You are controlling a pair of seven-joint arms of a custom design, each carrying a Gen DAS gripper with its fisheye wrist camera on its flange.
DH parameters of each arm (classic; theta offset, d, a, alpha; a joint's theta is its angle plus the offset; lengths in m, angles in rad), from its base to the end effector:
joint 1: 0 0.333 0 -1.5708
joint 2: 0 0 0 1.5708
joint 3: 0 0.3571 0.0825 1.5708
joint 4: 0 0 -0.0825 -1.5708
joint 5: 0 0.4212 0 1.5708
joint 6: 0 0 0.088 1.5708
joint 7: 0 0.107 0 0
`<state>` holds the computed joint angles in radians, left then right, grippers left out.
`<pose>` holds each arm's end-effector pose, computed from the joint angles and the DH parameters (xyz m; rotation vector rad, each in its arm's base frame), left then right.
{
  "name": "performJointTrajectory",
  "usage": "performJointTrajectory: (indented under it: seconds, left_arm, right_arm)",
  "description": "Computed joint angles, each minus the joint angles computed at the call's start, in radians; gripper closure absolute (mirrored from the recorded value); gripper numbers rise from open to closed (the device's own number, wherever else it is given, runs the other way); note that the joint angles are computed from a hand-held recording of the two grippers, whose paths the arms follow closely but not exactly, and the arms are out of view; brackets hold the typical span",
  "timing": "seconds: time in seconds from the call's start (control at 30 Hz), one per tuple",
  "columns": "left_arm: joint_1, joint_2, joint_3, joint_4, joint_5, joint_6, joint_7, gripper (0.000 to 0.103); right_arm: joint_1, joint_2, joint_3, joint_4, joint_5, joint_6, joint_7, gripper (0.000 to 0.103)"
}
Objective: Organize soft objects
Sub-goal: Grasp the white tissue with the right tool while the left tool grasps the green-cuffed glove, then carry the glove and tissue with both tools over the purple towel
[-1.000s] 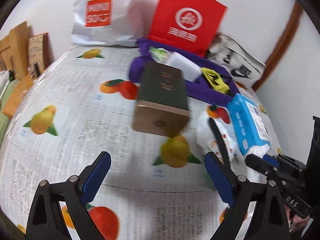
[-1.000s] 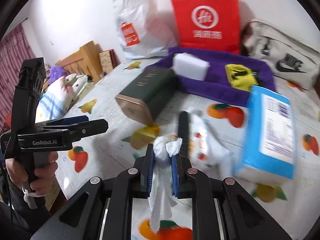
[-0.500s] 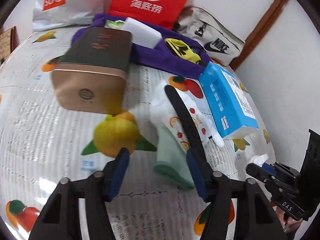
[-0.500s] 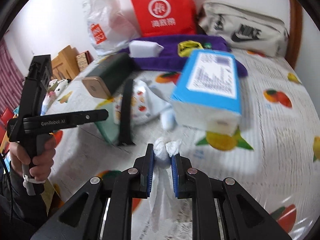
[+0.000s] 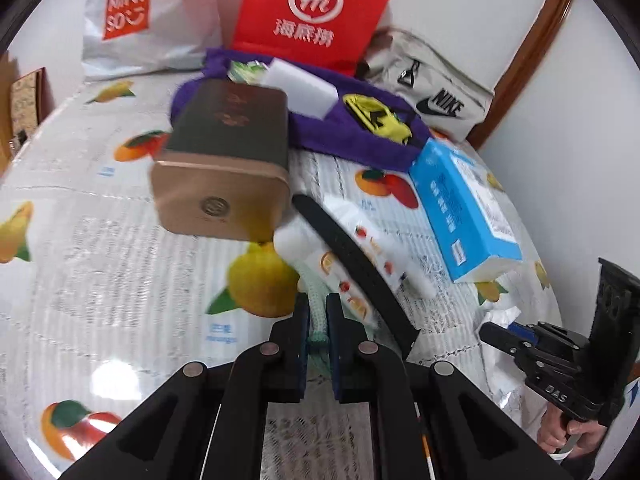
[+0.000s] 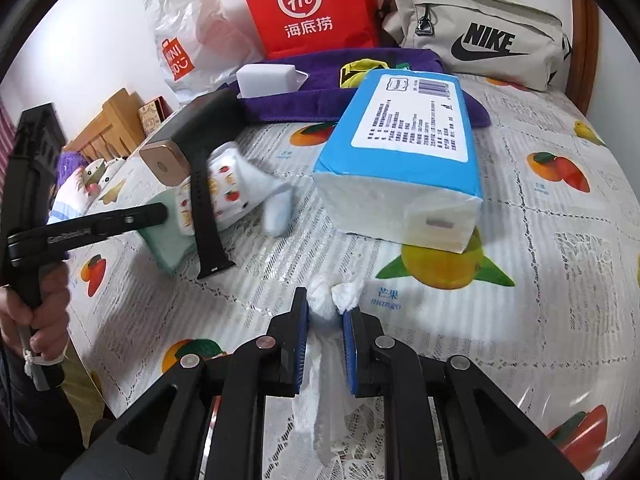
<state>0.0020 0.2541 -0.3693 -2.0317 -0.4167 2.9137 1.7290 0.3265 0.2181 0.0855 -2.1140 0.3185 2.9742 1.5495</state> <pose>0.6402 -0.2038 0.4136 -1.8870 2.1022 -0.9852 0.6068 0.2389 0.3975 -1.8836 1.6562 -0.2757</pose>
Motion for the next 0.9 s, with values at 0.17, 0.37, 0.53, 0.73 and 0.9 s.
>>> performJointTrajectory:
  seconds: [0.17,0.37,0.53,0.73,0.9]
  left_arm:
    - [0.012,-0.059,-0.008,-0.034,-0.046,0.026,0.031,0.094]
    - [-0.029,-0.112,0.042,-0.059,-0.049,0.049,0.023,0.094]
    - [-0.041,-0.135,0.064,-0.06,-0.071,0.057,0.036,0.094]
    - [-0.057,-0.151,0.086,-0.046,-0.057,0.068,0.023,0.094]
    - [-0.069,-0.152,0.105,-0.026,-0.033,0.068,-0.009,0.094]
  right_arm:
    - [0.009,-0.013,-0.009,0.002,-0.02,0.001,0.017,0.087]
    - [0.01,-0.034,-0.016,-0.005,-0.035,0.012,0.033,0.087]
    - [0.005,-0.037,-0.026,-0.001,-0.047,0.005,0.053,0.087]
    - [-0.004,-0.047,-0.024,0.007,-0.054,0.004,0.06,0.087]
    - [-0.021,-0.049,-0.005,0.026,-0.025,0.008,0.017,0.087]
